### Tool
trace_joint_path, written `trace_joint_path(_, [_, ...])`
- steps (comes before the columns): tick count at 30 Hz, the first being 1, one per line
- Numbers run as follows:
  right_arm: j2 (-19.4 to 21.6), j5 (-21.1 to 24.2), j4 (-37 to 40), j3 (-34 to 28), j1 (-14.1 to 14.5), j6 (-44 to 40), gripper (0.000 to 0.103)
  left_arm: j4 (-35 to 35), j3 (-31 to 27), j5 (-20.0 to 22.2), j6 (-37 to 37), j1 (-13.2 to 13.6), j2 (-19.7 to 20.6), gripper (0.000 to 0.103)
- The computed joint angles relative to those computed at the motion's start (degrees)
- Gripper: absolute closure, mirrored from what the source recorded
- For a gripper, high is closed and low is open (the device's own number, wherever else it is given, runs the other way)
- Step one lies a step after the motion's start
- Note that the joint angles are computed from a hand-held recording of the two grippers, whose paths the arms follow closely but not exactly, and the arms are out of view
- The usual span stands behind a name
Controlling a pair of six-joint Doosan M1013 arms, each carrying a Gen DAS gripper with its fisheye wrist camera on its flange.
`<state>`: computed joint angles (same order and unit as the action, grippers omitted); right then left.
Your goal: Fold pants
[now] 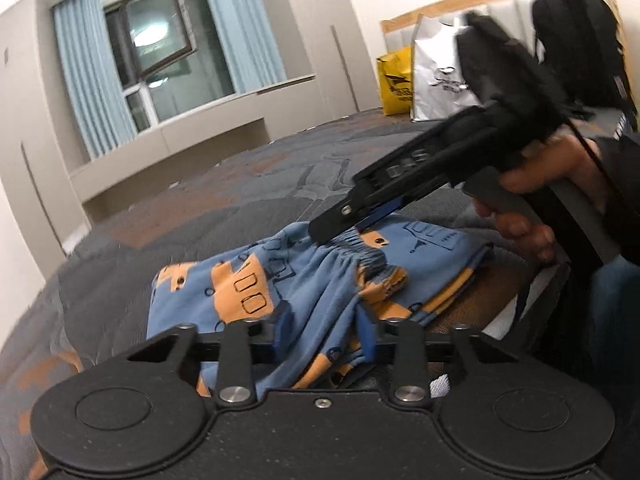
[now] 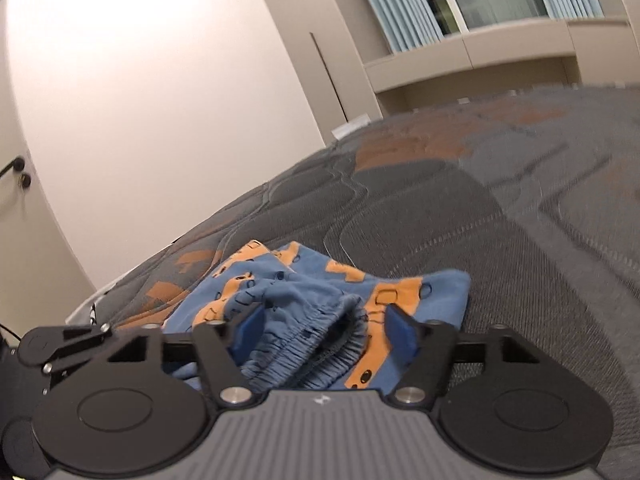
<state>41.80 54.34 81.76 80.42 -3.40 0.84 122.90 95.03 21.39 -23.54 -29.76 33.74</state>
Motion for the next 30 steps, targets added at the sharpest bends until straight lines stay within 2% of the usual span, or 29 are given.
trace_joint_path(1, [0.3, 0.0, -0.5, -0.4, 0.0, 2.0, 0.053, 0.3, 0.1, 0.2, 0.0, -0.1, 0.0, 0.079])
trace_joint_path(4, [1.2, 1.2, -0.7, -1.0, -0.3, 6.6, 0.068, 2.6, 0.4, 1.7, -4.1, -0.1, 0.0, 0.092])
trace_joint_path(5, [1.2, 1.3, -0.2, -0.9, -0.3, 6.7, 0.073, 4.5, 0.6, 1.9, -7.1, 0.1, -0.1, 0.093])
trace_joint_path(6, [1.0, 1.3, 0.7, -0.5, -0.4, 6.2, 0.083, 6.2, 0.7, 2.5, -9.8, 0.2, -0.2, 0.095])
trace_joint_path(8, [0.6, 1.6, 2.5, 0.0, -0.6, 5.2, 0.088, 7.6, 0.8, 2.8, -12.4, 0.3, -0.4, 0.096])
trace_joint_path(14, [-1.0, 2.4, 7.9, 1.5, -1.7, 0.7, 0.089, 18.4, 0.9, 0.8, -24.4, 0.6, -1.1, 0.097])
trace_joint_path(19, [-2.8, -0.2, 9.9, 3.8, -2.8, -1.8, 0.090, 29.4, -0.1, -2.9, -34.3, 0.9, -0.3, 0.098])
trace_joint_path(23, [-3.3, -3.8, 9.1, 4.8, -2.6, -1.4, 0.090, 30.1, -1.6, -6.3, -35.1, 1.1, 0.8, 0.098])
trace_joint_path(30, [-2.7, -7.7, 7.6, 5.0, -2.0, 1.1, 0.091, 29.9, -2.3, -8.2, -34.9, 1.3, 1.4, 0.098])
